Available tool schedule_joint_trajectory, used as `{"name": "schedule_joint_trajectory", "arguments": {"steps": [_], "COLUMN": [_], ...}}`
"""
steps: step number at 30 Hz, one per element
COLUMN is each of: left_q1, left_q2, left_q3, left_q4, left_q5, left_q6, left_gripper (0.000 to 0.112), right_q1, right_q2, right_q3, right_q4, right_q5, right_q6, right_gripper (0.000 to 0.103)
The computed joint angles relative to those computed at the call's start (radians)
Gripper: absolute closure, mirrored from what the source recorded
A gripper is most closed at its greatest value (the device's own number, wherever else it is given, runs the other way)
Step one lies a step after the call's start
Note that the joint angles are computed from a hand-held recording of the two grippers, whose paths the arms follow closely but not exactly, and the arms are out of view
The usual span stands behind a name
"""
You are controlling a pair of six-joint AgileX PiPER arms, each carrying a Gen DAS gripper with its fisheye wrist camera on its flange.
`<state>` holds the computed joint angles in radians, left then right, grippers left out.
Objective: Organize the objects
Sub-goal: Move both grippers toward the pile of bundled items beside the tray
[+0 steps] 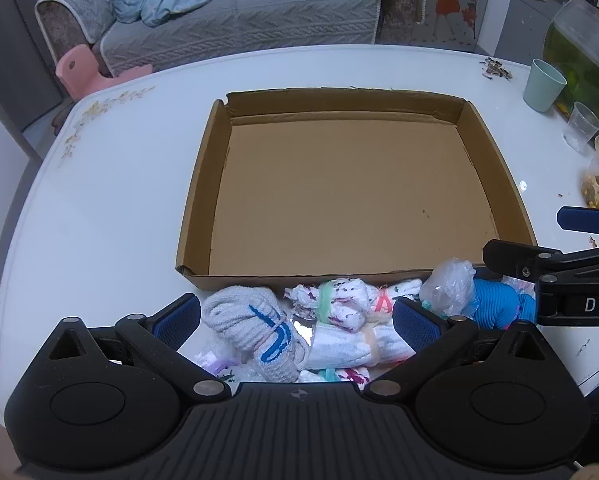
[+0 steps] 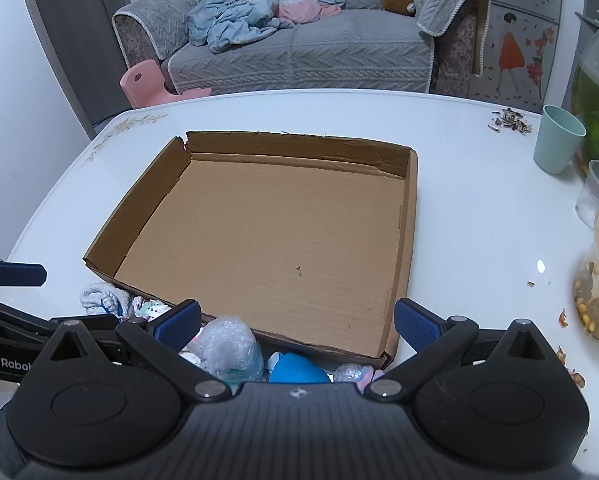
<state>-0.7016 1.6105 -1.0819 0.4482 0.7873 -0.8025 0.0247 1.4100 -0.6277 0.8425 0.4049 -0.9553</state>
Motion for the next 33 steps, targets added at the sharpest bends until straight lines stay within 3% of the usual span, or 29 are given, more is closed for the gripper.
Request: {"name": "schedule_joint_trajectory", "arguments": {"steps": [17, 28, 33], "left_q1": [0.016, 0.012, 0.042], "left_q2": [-0.055, -0.382, -0.401], "left_q3": [0.047, 0.434, 0.558], "left_q4": [0.009, 0.125, 0.072], "left_q5": [-0.007, 0.016, -0.093], "left_q6": [-0.001, -0.128, -0.129], "left_gripper": [0.010, 0.010, 0.010], "right_q1": [-0.011, -0.216, -0.266], "right_q2": [-0.004, -0.025, 0.017], "right_q3": [0.000, 0.008, 0.004], "right_q4": [0.012, 0.089, 0.051], "right_q5": [0.011, 0.148, 0.147], "right_q6": [-0.035, -0.244, -0.237], "right_gripper": [0.001, 0.001, 0.001]}}
